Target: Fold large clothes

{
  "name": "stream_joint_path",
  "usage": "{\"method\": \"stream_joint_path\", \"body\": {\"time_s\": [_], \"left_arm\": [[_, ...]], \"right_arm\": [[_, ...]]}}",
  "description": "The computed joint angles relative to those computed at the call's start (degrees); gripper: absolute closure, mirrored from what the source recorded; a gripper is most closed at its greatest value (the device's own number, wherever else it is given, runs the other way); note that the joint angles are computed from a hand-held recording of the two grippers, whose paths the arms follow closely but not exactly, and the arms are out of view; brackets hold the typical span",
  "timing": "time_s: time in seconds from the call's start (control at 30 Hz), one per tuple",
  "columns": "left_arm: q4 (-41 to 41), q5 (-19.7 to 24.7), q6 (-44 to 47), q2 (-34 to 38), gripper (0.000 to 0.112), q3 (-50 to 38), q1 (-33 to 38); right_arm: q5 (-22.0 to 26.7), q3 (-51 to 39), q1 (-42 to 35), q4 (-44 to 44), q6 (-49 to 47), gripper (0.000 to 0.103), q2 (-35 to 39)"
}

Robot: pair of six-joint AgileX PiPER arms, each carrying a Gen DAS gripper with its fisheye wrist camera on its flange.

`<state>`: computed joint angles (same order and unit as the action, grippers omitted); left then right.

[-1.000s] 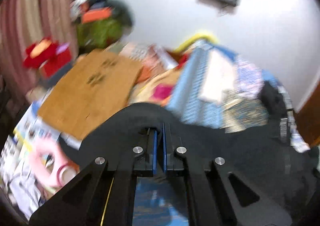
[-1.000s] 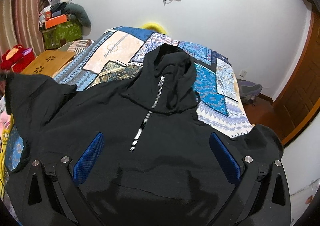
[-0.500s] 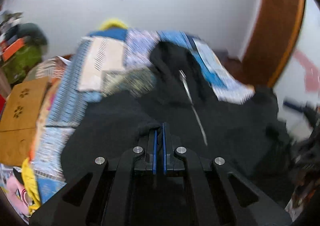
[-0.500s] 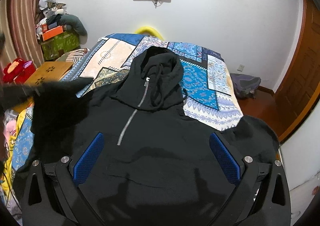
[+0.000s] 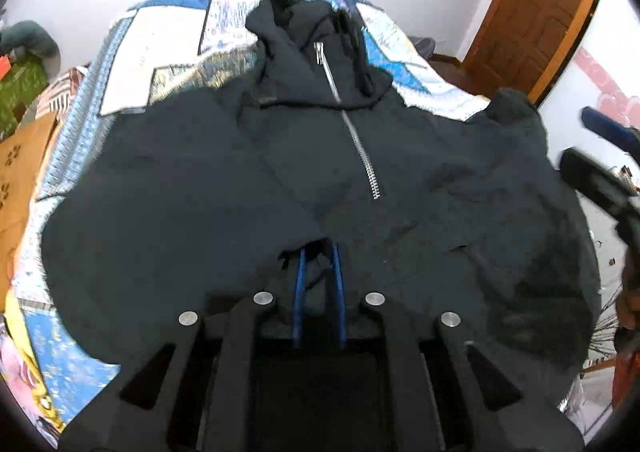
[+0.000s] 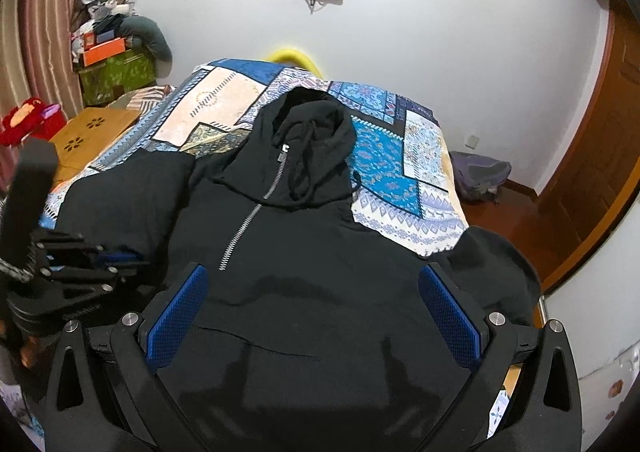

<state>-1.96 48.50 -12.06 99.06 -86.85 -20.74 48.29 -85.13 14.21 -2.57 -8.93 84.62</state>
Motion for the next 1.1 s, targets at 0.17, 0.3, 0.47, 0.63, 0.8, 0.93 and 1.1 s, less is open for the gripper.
{"method": "stream_joint_path", "body": {"time_s": [0.17,0.3,0.47,0.63,0.8,0.93,1.1], "left_arm": [[5.0,-1.4,-1.2,-8.7,0.067,3.4,2.3],[13.7,-2.1,-5.5,-15.4,0.058,6.0,4.4],[14.2,-0.1,-2.9,-21.3,0.054,7.7,12.6],[12.6,1.3,1.3,-24.6,0.054,11.0,21.3],[7.3,0.0,6.2,-26.0,0.054,16.3,28.9],[5.3,-1.5,7.2,-26.2,0.054,19.7,31.0],[4.7,-3.1,7.3,-26.2,0.054,22.4,31.5]], "right_arm": [[-0.1,-1.4,2.9,-0.4,0.0,0.000,0.6],[-0.3,-3.3,6.8,-1.4,0.4,0.000,2.0],[-0.6,-4.8,12.5,-3.5,1.4,0.000,4.1],[-0.5,-6.4,18.9,-5.7,1.4,0.000,7.5],[2.3,-9.8,25.0,-6.9,-0.3,0.000,13.4],[5.5,-14.2,28.5,-6.6,-2.3,0.000,18.9],[10.0,-20.3,32.0,-7.0,-3.0,0.000,26.3]]}}
